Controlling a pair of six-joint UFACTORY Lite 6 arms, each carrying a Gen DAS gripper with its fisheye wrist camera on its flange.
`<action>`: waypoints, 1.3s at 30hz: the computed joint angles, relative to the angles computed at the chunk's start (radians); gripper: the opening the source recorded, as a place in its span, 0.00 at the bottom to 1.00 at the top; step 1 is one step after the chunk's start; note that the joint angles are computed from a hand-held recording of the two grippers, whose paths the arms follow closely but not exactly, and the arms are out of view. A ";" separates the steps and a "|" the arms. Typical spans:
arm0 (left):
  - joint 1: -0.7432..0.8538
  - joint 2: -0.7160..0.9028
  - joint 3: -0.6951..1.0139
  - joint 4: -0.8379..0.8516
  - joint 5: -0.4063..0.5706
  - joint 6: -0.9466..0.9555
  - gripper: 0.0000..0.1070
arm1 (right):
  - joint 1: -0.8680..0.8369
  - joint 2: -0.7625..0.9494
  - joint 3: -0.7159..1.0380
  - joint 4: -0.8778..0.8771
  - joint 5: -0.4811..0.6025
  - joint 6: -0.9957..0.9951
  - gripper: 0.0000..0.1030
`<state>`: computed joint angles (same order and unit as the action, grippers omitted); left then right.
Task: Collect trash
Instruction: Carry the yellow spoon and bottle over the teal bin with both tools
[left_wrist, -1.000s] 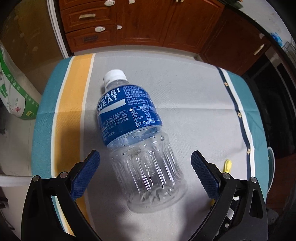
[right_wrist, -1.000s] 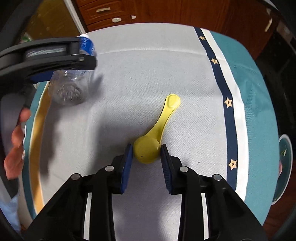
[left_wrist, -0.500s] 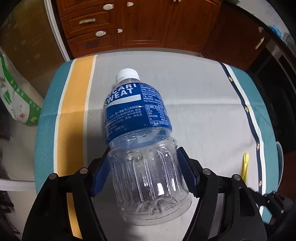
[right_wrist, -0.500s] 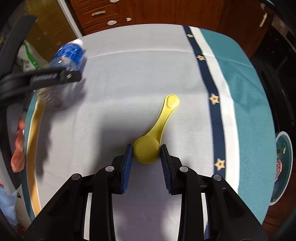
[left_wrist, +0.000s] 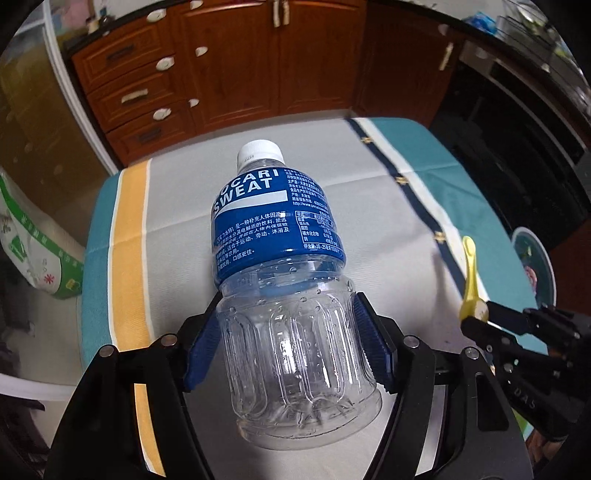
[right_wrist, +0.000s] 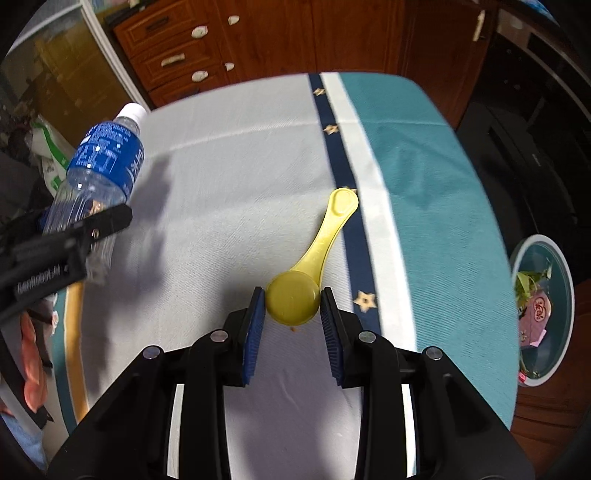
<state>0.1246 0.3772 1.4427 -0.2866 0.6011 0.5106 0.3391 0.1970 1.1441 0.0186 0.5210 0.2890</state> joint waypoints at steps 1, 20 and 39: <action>-0.015 -0.028 -0.019 0.000 0.002 -0.004 0.64 | -0.012 -0.037 -0.029 0.011 -0.004 -0.012 0.28; -0.559 -0.266 -0.142 0.328 0.011 -0.458 0.65 | -0.667 -0.597 -0.426 0.522 0.152 -0.745 0.28; -0.924 0.348 0.530 0.239 0.161 -0.506 0.65 | -1.438 -0.171 -0.153 0.739 0.302 -1.323 0.29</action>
